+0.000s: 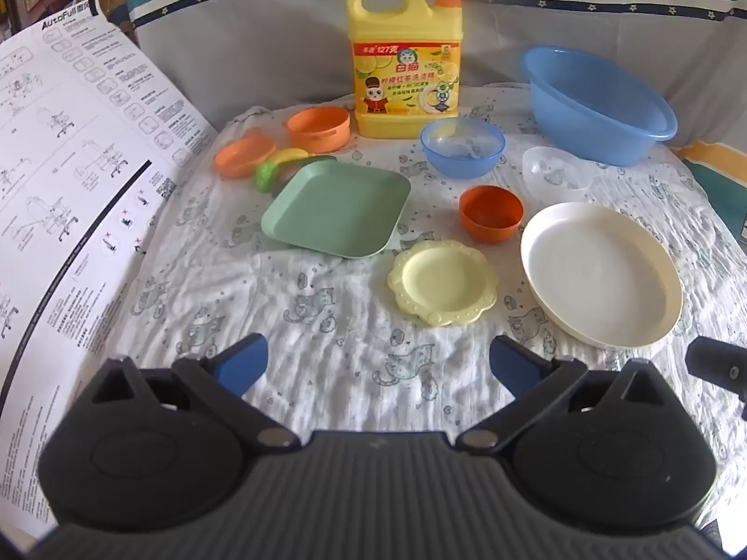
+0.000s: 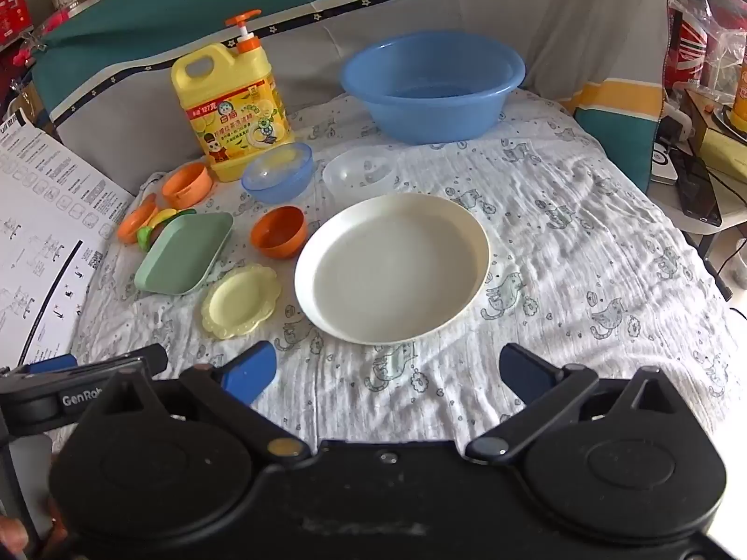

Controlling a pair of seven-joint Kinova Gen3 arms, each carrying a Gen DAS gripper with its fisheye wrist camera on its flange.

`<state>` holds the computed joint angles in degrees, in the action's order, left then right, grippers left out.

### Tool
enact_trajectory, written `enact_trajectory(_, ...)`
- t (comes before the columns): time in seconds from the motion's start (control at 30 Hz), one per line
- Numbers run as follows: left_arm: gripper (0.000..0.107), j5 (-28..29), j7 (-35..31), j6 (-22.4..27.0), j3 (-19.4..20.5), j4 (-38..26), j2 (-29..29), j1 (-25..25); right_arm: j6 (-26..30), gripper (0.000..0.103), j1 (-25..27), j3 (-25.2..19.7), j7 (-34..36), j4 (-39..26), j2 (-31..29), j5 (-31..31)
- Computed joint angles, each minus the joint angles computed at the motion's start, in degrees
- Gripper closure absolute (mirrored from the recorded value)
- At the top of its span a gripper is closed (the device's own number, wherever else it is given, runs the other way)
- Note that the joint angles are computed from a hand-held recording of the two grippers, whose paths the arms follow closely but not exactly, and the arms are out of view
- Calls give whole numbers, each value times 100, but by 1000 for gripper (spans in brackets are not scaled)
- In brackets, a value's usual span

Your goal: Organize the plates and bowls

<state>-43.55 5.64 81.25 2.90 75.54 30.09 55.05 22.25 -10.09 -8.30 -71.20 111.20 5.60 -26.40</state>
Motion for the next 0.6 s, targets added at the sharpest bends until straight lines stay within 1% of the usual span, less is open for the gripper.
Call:
enact_trajectory(0.1, 4, -2, -60, 38, -5, -78, 43, 43, -31, 0, -54, 25, -132, 7, -5, 132)
enact_trajectory(0.17, 4, 87, -80, -29, 27, -62, 35, -48, 22, 0, -82, 49, -242, -24, 7, 223)
enact_trajectory(0.33, 4, 113, 32, -205, 31, 152, -99, -56, 107, 0, -187, 74, -633, -156, 58, 524)
enact_trajectory(0.47, 4, 125, -63, -136, 39, 61, -53, -84, 75, 0, -135, 30, -582, -111, 27, 493)
enact_trajectory(0.53, 4, 118, -58, -124, 30, 66, -52, -73, -21, 0, -27, -47, -358, -32, 29, 335)
enact_trajectory(0.6, 4, 111, -69, -81, 24, 36, -36, -63, -31, 0, -46, -15, -318, -22, 20, 297)
